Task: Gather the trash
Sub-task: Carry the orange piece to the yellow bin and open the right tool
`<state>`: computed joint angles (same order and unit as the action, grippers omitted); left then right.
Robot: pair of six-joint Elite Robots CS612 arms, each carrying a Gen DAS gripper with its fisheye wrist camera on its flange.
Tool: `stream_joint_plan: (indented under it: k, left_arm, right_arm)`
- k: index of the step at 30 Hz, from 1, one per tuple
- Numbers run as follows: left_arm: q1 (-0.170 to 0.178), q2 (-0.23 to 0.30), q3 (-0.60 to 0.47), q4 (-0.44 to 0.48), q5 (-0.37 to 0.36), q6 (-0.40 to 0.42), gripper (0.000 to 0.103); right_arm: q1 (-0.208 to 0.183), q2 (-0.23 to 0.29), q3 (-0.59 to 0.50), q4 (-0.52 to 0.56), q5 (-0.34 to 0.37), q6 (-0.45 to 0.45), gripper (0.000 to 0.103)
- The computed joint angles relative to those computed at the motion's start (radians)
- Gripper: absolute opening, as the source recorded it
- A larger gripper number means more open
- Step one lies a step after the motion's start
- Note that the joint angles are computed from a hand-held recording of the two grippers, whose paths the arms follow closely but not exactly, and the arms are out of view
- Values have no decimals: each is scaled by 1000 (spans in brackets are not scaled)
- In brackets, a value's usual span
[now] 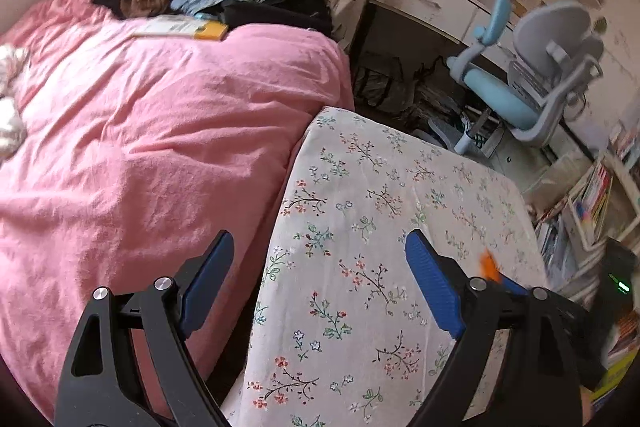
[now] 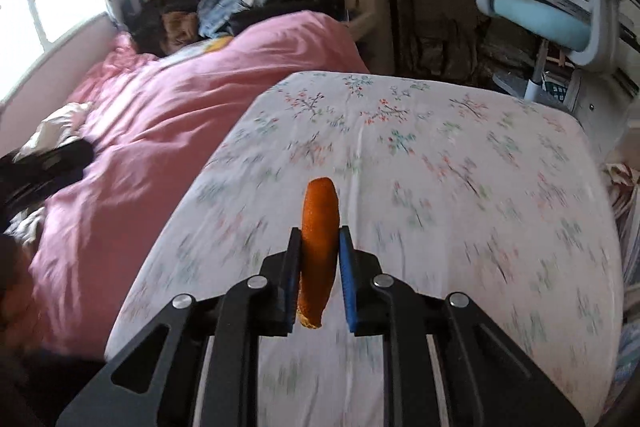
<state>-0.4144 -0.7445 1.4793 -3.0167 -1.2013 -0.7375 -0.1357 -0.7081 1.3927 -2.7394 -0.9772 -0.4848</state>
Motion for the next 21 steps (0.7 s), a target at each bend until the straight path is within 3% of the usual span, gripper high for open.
stream_joint_plan:
  k: [3, 5, 13, 21]
  left_arm:
    - [-18, 0, 4, -4, 21, 48, 84]
    - [-30, -1, 8, -4, 34, 77, 84]
    - [-69, -14, 48, -18, 100, 160, 86]
    - [-85, -26, 77, -47, 139, 211, 86]
  right_arm:
    - [-27, -21, 44, 6, 72, 66, 19]
    - [-26, -25, 49, 3, 97, 94, 19]
    - [-42, -102, 191, 17, 150, -4, 19]
    - [-50, -167, 315, 57, 116, -120, 19]
